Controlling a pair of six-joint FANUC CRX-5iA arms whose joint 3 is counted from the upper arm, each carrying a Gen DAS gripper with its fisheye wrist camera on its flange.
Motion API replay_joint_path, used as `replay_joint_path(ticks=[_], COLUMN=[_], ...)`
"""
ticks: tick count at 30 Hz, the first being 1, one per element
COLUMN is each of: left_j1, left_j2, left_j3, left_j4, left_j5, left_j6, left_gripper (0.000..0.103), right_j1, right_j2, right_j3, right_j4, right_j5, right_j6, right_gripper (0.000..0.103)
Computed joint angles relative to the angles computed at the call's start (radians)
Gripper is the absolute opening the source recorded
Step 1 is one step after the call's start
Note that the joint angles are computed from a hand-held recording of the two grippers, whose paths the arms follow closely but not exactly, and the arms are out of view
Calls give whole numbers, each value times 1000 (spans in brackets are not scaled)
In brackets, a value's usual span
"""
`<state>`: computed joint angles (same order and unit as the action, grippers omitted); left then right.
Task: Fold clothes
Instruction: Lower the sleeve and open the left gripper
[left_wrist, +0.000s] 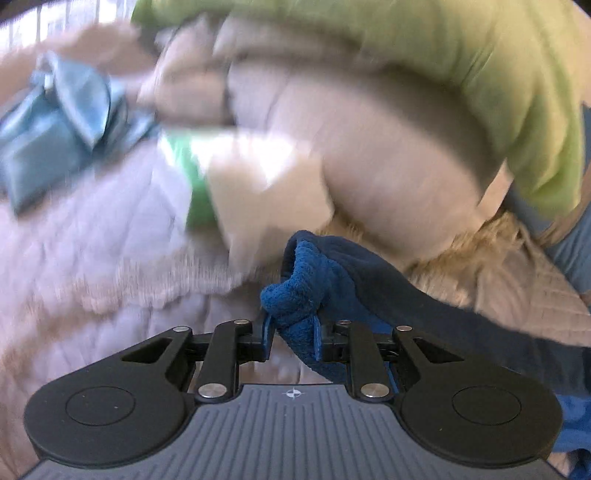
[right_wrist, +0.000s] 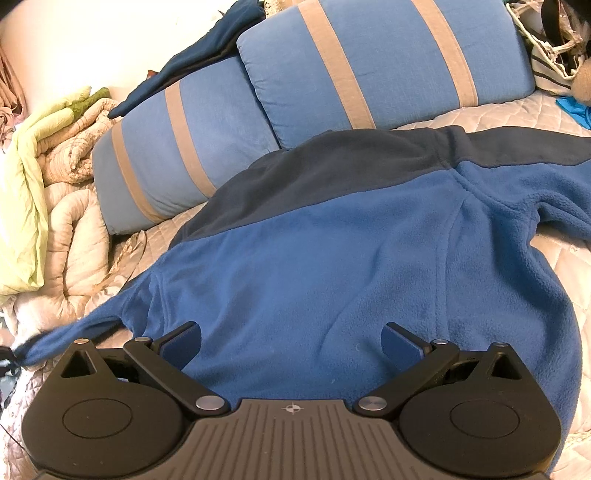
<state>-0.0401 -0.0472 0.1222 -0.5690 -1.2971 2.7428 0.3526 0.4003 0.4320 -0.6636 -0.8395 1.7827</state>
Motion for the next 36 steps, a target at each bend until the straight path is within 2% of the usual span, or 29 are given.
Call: replay_joint_path(ticks=[2, 4, 6, 8, 11, 13, 15, 18, 21, 25, 31, 32, 33, 34, 36], left_j1=[29, 45, 50, 50, 44, 44, 38, -9, 27, 171, 257, 272, 290, 291, 284], left_j2=[-19, -49, -70, -88, -106, -125, -136, -124, -142, -162, -130, -127, -127, -127, -124], left_j3=[-45, -90, -111, -124, -124, -141, -148, -127, -161, -248, -305, -318, -333, -331, -316], left_j4=[54, 78, 82, 77, 51, 40, 15, -83, -76, 110, 268, 303, 349, 352, 338], left_j5=[28, 53, 60, 60, 64, 102, 125, 86, 162, 351, 471, 494, 517, 521, 516], left_j6=[33, 80, 112, 135, 163, 214, 278, 407, 415, 294, 190, 163, 133, 134, 152], left_gripper=[25, 32, 45, 52, 56, 56, 60, 68, 71, 71, 69, 56, 30, 18, 13], right_j1=[-1, -3, -3, -3, -2, -1, -1, 4, 9, 17, 30, 32, 34, 36, 38], right_j2=[1, 3, 4, 4, 5, 4, 5, 3, 4, 6, 5, 5, 6, 7, 11], right_j3=[2, 5, 6, 7, 8, 7, 8, 6, 7, 9, 6, 5, 5, 8, 13], right_j4=[-3, -4, -4, -3, 0, 1, 4, 16, 27, 48, 79, 85, 91, 96, 101], right_j5=[-2, -6, -6, -8, -10, -9, -11, -5, -6, -9, -2, -1, -2, -5, -13], right_j6=[1, 0, 1, 1, 0, -1, -3, -10, -15, -28, -52, -53, -56, -59, -63], right_gripper=[103, 103, 103, 103, 103, 103, 103, 103, 103, 103, 103, 103, 103, 103, 103])
